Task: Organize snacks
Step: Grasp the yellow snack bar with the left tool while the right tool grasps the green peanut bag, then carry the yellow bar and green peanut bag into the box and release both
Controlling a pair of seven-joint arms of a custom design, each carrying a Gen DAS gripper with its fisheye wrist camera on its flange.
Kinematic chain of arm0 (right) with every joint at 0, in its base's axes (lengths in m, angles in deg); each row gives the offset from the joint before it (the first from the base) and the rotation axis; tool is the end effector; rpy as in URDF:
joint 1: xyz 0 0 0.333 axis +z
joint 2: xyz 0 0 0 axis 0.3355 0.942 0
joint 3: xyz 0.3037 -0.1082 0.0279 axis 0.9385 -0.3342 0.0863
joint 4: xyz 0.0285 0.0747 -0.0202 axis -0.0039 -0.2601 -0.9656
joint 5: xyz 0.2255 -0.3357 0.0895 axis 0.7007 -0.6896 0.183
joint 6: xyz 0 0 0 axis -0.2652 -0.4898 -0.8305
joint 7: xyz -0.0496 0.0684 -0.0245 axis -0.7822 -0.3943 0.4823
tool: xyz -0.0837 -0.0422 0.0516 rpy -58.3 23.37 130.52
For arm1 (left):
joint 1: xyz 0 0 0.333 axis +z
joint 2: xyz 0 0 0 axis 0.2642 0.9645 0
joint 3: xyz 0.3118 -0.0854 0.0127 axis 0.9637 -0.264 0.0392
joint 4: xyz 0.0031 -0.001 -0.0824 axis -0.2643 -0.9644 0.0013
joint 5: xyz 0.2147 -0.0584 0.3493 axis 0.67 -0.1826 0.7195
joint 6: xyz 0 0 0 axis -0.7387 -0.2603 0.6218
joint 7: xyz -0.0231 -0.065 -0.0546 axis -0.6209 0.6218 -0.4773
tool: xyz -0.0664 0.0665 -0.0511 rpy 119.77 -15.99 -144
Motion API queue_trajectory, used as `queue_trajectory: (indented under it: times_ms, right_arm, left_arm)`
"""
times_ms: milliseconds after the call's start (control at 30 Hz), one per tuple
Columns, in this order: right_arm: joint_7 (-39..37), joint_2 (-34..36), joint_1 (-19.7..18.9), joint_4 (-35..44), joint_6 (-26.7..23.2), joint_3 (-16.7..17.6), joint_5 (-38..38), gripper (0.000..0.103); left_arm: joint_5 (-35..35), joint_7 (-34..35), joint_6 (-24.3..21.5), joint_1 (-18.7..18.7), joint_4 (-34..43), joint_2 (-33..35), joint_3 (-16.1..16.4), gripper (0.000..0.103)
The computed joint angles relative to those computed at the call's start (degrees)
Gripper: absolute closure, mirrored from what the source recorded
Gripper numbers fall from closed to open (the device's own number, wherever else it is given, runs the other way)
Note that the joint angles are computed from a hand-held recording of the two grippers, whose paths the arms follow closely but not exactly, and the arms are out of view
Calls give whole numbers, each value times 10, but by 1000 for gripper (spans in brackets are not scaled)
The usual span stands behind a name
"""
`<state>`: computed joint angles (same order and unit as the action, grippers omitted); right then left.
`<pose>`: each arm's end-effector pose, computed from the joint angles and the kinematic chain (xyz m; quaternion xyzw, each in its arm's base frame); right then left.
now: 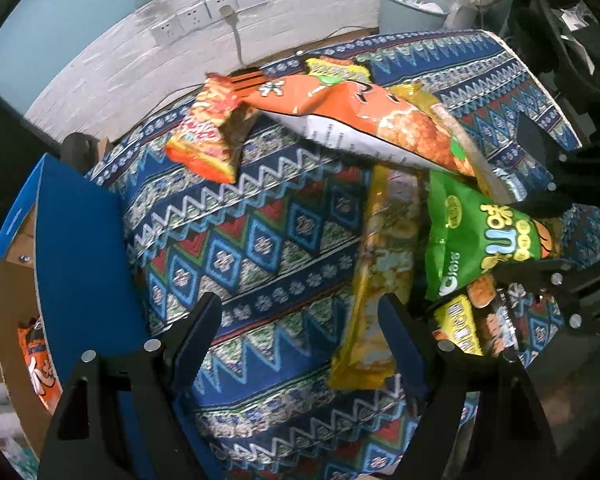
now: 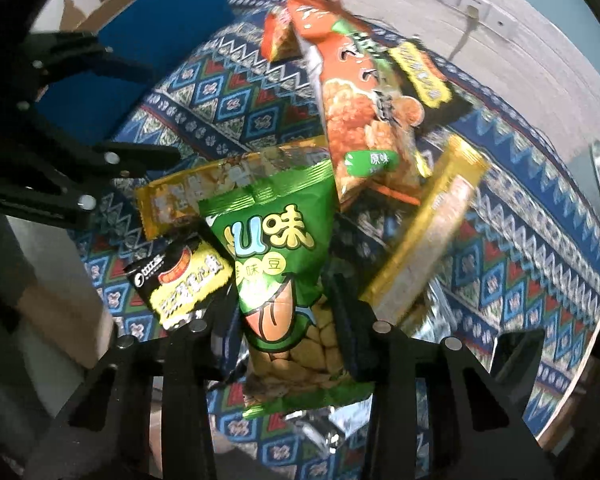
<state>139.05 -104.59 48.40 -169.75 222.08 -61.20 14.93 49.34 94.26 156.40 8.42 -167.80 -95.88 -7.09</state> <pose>0.3389 0.3219 0.4215 -0.6365 0.7521 -0.0693 0.1562 0.5262 -0.1418 0.4743 -0.1367 0.9811 -0.1216 0.0629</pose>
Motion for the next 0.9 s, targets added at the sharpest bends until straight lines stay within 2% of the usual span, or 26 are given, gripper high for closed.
queue_trajectory:
  times_ms: [233, 367, 567, 800, 833, 867, 900]
  right_arm:
    - [68, -79, 0, -47, -15, 13, 11, 64]
    - [105, -118, -4, -76, -20, 20, 15, 64]
    - [135, -139, -11, -95, -15, 22, 11, 64]
    - [156, -156, -15, -109, -14, 24, 7, 64]
    - [157, -155, -16, -109, -14, 23, 6, 64]
    - [158, -156, -16, -111, -12, 22, 6, 64]
    - [159, -156, -17, -112, -10, 23, 5, 64]
  left_arm:
    - [-7, 5, 25, -17, -25, -10, -11, 21]
    - [5, -13, 24, -24, -27, 0, -17, 21]
    - [19, -27, 42, -37, -38, 7, -26, 21]
    - [46, -30, 99, -53, -75, 4, -35, 22]
    - [46, -24, 107, -56, -81, 4, -35, 27]
    - [47, -21, 118, -57, -87, 3, -35, 42]
    - [49, -19, 121, -59, -90, 3, -35, 49]
